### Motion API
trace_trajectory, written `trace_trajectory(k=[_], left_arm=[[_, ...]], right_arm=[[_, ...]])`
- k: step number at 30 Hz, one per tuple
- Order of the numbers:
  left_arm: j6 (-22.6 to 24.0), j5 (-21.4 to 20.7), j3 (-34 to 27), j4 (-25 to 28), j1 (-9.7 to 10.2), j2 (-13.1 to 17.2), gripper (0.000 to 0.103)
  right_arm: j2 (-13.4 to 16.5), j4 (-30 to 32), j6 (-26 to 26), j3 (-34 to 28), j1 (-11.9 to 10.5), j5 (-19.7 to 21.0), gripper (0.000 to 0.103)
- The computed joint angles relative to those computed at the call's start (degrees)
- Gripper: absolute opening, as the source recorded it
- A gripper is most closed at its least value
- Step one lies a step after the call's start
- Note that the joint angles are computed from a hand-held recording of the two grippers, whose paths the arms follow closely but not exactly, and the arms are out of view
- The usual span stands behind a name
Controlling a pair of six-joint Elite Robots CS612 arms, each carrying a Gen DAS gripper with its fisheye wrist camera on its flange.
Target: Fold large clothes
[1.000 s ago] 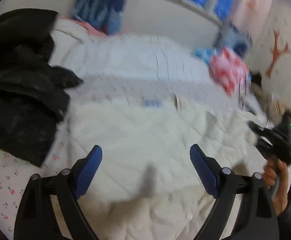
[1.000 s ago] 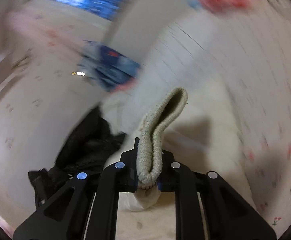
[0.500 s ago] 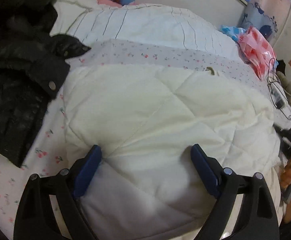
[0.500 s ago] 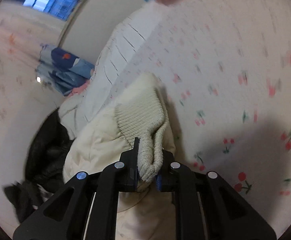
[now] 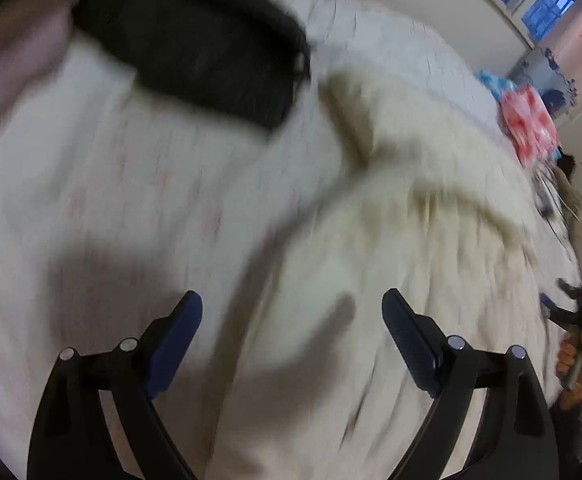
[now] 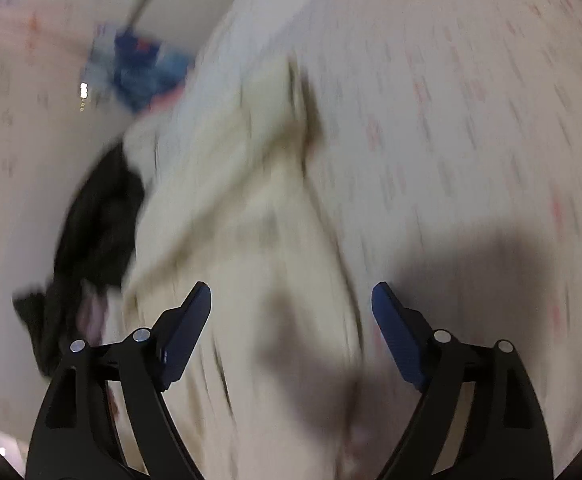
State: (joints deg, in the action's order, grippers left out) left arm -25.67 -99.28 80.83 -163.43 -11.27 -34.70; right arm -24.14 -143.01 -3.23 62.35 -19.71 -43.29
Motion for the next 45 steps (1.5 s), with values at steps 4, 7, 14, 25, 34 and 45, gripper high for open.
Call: trace_trajectory(k=[4, 7, 14, 25, 34, 45], left_arm=[[1.79, -8.24, 7.13, 0.07, 0.22, -2.35, 0.089], [4.72, -8.63, 10.29, -0.39, -0.63, -3.79, 0.092], [-0.59, -6.36, 11.79, 0.86, -1.44, -4.97, 0.074], [-5.0, -12.81, 18.76, -13.52, -2.36, -12.57, 0.014], [-2.69, -11.1, 24.58, -4.96, -3.11, -11.52, 0.031], [-6.03, 9.28, 15.7, -20.64, -5.57, -9.97, 0.087]], right_arm=[[-6.07, 9.11, -11.58, 9.84, -0.81, -2.19, 0.079], [-8.65, 19.15, -17.68, 12.78, -1.33, -0.39, 0.079], [-12.06, 18.57, -23.1, 19.67, -0.24, -1.25, 0.037], [-20.02, -4.94, -13.71, 25.41, -3.66, 14.94, 0.013], [-17.62, 12.76, -25.7, 25.99, -7.73, -7.53, 0.022], [-7.66, -14.89, 0.59, 10.38, -4.76, 7.36, 0.082]])
